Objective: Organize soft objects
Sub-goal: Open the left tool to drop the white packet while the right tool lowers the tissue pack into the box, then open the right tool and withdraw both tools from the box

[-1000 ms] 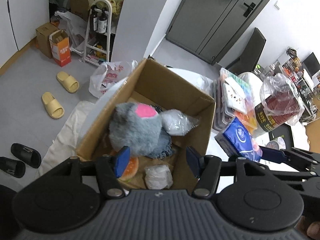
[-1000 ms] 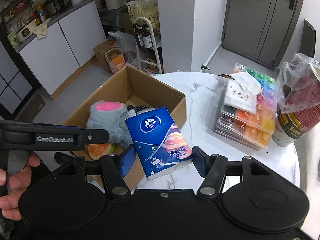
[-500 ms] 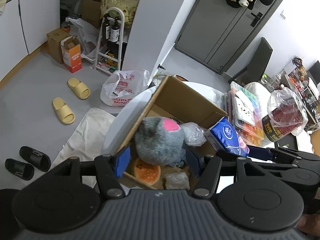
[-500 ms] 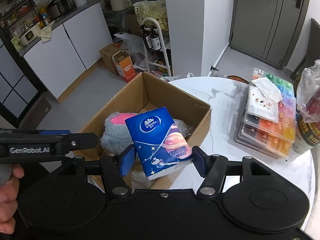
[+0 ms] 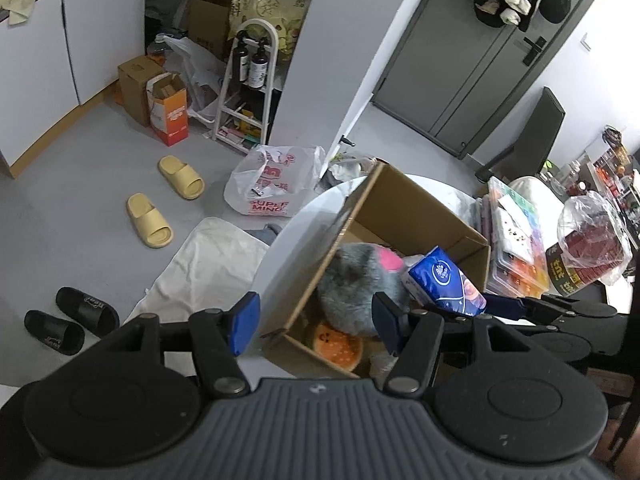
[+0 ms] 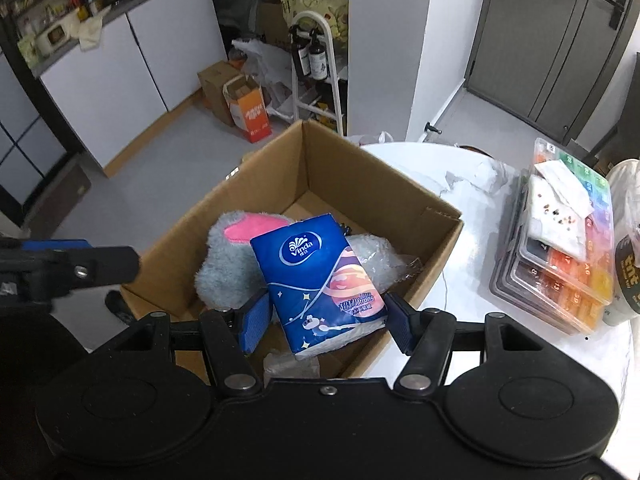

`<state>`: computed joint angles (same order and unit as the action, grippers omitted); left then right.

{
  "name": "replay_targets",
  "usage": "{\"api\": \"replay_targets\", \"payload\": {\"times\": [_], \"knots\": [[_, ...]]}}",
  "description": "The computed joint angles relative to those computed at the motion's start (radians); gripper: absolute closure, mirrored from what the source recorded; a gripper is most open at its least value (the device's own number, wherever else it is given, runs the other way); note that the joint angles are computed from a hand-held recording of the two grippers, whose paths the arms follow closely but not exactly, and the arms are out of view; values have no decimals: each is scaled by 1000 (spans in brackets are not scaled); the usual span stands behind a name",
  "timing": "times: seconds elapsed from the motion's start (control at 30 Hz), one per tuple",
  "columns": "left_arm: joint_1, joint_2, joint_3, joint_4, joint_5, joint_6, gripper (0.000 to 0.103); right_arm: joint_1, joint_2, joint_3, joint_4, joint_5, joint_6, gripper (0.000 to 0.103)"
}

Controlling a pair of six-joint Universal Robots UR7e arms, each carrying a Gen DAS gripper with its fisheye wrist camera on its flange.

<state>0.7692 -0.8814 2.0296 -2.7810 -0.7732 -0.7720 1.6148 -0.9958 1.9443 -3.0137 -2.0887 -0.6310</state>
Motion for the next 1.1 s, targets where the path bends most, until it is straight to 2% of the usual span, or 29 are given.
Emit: {"api": "replay_targets", "payload": {"times": [0.13, 0.23, 0.43, 0.5, 0.57, 0.77, 1.1], "knots": [[2, -11, 9, 7, 6, -9, 43, 16, 21, -10, -9, -39, -20, 40], [2, -14, 10, 13, 10, -11, 43, 25, 14, -2, -22, -46, -29, 29], [-4, -14, 5, 39, 18, -15, 43, 31, -31, 26, -19, -37, -38, 29], [-9, -13, 0, 53, 21, -13, 38, 32, -46, 33, -17, -30, -37, 29], [-15, -12, -2, 56, 27, -7, 28, 30, -67, 43, -6, -17, -28, 27], [-38, -14, -12, 92, 41, -6, 21, 17, -130, 82, -9, 17, 0, 24], [-78, -19, -14, 99, 48, 56, 6, -14, -238, 156, -30, 79, 80, 5]]}}
